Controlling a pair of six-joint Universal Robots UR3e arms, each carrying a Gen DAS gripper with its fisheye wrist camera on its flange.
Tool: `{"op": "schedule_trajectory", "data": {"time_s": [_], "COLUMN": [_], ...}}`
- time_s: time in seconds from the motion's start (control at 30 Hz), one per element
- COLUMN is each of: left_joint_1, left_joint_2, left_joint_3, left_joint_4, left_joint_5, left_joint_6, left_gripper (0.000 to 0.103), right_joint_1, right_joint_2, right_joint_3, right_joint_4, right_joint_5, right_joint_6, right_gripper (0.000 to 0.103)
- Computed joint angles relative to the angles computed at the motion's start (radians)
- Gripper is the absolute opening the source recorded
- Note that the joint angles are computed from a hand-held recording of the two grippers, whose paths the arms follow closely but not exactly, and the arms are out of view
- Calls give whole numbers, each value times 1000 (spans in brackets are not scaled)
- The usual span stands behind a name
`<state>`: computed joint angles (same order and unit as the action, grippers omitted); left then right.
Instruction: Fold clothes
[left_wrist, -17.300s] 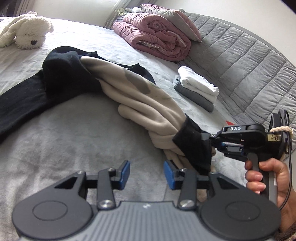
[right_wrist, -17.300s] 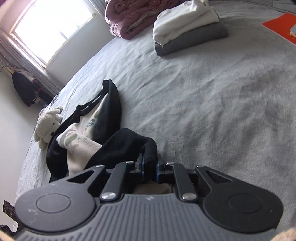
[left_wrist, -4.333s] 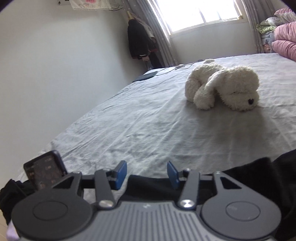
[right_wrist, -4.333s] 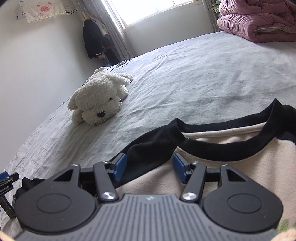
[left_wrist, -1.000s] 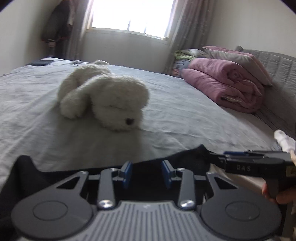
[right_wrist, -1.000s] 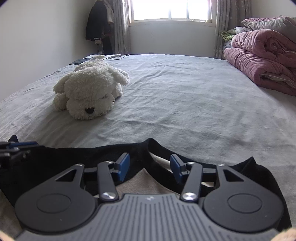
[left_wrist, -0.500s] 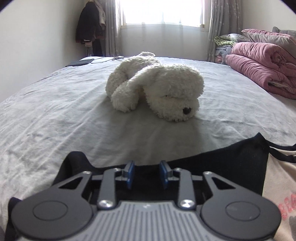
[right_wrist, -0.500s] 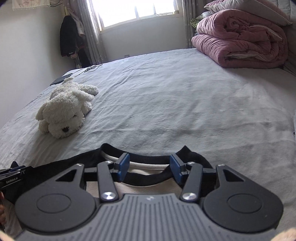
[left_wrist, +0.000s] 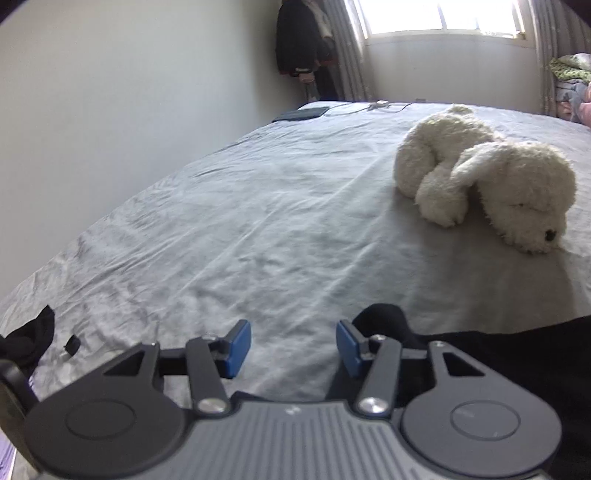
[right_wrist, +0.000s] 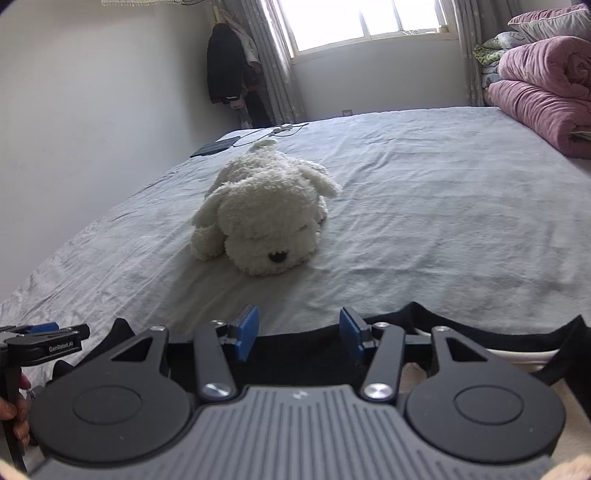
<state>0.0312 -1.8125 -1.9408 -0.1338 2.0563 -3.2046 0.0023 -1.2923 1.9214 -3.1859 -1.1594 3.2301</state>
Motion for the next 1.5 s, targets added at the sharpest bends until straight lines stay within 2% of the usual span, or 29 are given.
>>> {"op": "schedule_trajectory", "data": {"time_s": [0.17,0.27,0.4,0.5,0.63,0.67,0.7,0.8,0.87,1.1,1.2,1.5], "left_joint_1": [7,14,52,57,70,71,76,77,66,44,26,40], "left_joint_2": [-28,-15,39,76,90,80,71,56,45,30,41,91], "left_joint_3": [43,33,7,6,-11,-6,-7,-18,-21,-77,-105,-34], "left_joint_4": [-153,-170,-202,-252,-237,-245,-241,-206,-179,9,96,115], "left_joint_5": [33,24,-28,-16,-40,-43,-55,-83,-87,-62,-19,108], "left_joint_6": [-17,-31,-49,-53,-44,-43,-38,-18,-5,2,12,101], "left_gripper": [54,55,55,54,54,51,49,29,12,8,8,8], "right_joint_1": [39,39,13,-2,-5,-5,-5,-13,-18,-57,-70,-78], "right_joint_2": [62,76,87,86,91,93,95,98,100,98,98,95], "right_joint_3": [13,22,32,47,50,50,50,53,54,81,87,95], "right_joint_4": [-68,-39,-52,-66,-67,-68,-70,-75,-78,-116,-122,-136], "right_joint_5": [-9,-2,49,69,67,68,69,80,88,135,149,166], "right_joint_6": [4,-24,0,14,14,14,12,15,16,41,54,73], "right_gripper": [54,54,54,54,54,54,54,54,54,54,54,54]}}
